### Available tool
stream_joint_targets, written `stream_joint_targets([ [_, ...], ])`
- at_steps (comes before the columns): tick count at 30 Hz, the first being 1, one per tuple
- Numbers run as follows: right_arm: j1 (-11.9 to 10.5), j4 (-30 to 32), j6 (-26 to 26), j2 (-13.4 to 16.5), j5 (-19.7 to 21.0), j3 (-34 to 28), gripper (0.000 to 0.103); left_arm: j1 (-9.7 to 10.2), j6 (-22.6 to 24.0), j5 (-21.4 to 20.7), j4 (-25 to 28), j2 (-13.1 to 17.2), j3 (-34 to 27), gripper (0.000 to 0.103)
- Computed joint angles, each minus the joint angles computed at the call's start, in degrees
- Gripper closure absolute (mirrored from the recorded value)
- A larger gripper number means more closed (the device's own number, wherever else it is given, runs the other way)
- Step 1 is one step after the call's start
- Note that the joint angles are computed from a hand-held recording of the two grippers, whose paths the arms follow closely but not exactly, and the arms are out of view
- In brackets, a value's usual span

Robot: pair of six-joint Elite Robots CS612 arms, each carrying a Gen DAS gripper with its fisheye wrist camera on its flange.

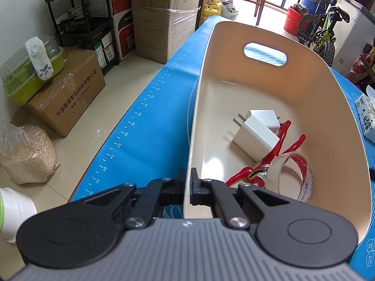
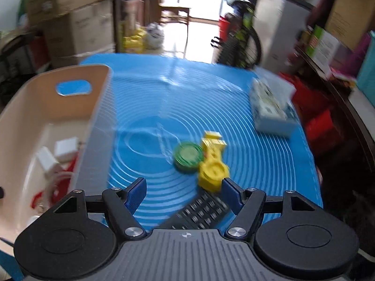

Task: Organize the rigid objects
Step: 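Grasp the black TV remote on the mat with the right tool, then carry the black remote into the bin and release it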

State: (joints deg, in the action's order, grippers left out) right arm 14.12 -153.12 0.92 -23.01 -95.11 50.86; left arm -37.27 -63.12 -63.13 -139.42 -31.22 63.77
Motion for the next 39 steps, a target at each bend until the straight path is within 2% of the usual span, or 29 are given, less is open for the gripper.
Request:
stream_joint_targets([
  [6,0.1,4.95,9.74,1.7,-1.89,-1.08,0.027,0.01,0.04,0.01,0.0,0.0,0.01,0.098],
  [10,0.61,5.81,13.15,3.26,-3.49,-2.81,0.024,0.01,0.06,0.0,-0.04,-0.01,0.03,0.098],
  [14,1.33,8.46,13.72,4.85,-5.18,-5.3,0.023,0.0,0.13,0.04,0.02,-0.04,0.07,0.098],
  [16,1.68,6.68,15.18,5.15,-7.18,-5.06,0.02,0.02,0.18,0.02,-0.06,-0.07,0.13,0.098],
  [18,1.79,4.43,14.27,5.39,-7.99,-4.66,0.02,0.02,0.2,0.02,-0.08,-0.08,0.16,0.098],
  [20,1.51,2.06,14.17,5.04,-6.58,-3.33,0.021,0.01,0.18,0.04,0.01,-0.06,0.1,0.098],
  [21,1.23,0.91,14.36,4.73,-5.12,-2.49,0.028,0.03,0.18,0.02,-0.06,-0.08,0.15,0.098],
  [27,0.4,-2.14,12.92,3.02,-2.82,1.12,0.045,0.03,0.11,-0.01,-0.1,-0.06,0.13,0.098],
  [34,-0.92,-3.82,12.51,0.54,-0.14,5.89,0.049,0.01,0.12,-0.01,-0.06,-0.03,0.06,0.098],
  [39,-1.37,-5.99,12.15,-0.99,-0.16,8.77,0.049,0.01,0.14,0.0,-0.04,-0.05,0.09,0.098],
])
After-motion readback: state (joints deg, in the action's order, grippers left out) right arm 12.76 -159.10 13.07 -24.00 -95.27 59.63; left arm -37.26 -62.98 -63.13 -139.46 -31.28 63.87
